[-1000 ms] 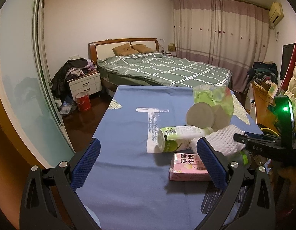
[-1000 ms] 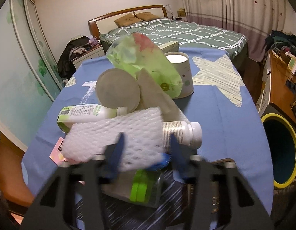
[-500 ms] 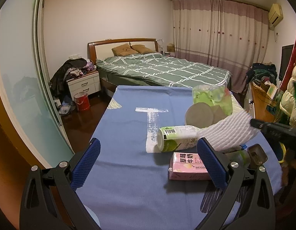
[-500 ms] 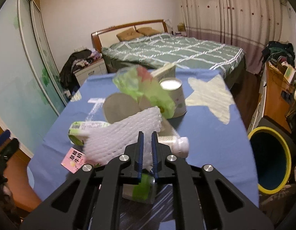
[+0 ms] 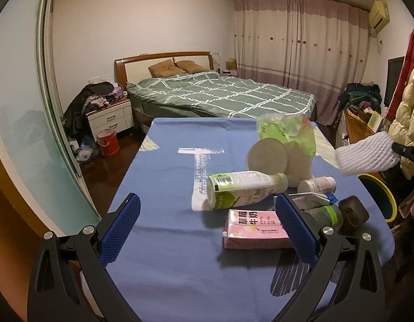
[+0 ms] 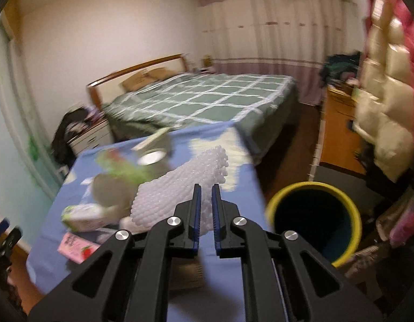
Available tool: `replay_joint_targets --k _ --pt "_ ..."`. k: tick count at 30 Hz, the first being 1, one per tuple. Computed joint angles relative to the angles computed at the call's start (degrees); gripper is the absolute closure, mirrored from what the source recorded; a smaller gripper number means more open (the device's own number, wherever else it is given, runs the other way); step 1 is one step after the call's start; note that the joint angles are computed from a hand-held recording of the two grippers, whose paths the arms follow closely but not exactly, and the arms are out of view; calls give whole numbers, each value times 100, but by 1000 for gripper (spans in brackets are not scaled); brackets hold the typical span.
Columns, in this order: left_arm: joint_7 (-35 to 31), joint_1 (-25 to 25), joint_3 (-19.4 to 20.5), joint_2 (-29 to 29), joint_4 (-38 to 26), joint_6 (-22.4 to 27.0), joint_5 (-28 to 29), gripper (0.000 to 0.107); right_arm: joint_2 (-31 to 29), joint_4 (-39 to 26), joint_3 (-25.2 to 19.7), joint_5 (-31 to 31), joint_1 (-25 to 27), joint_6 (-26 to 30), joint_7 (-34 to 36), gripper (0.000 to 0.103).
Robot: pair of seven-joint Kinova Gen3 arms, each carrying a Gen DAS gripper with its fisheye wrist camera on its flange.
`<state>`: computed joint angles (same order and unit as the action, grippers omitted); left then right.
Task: Collect trash
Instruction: 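Carry the foam sleeve to the yellow bin and open the right gripper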
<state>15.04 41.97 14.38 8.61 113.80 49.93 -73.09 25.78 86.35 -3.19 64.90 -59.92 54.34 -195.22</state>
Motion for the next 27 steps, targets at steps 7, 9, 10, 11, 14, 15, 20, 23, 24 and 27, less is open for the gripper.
replay_joint_targets --k 7,9,10,11,14,15,20,23,24,27 --pt "-221 -78 -63 203 -30 -632 -40 8 -221 673 64 -287 521 317 -682 95" --pt "-308 -100 -125 270 -25 -892 -36 8 -204 779 63 -402 714 305 -768 95" --pt "-363 -120 -162 310 -25 -1045 -28 8 -177 837 81 -497 846 286 -797 95" --pt "-393 -117 -205 360 -38 -1137 -32 8 -149 860 82 -549 926 250 -813 95" --pt "-515 -115 -337 496 -58 -1442 -17 8 -99 1029 123 -739 1185 90 -852 95" --pt "-521 -90 -385 530 -62 -1481 -18 8 -60 1037 139 -803 1267 38 -826 95" --pt "-552 -105 -613 682 -61 -1819 10 8 173 992 224 -1257 1588 -140 -449 93" --pt "-656 -117 -747 813 -143 -1901 211 8 283 974 343 -1359 1581 -224 -429 78" --pt "-665 -81 -787 835 -155 -1904 248 8 291 990 383 -1348 1539 -253 -475 73" --pt "-876 -47 -857 864 -191 -2047 407 8 322 993 443 -1321 1453 -324 -532 73"
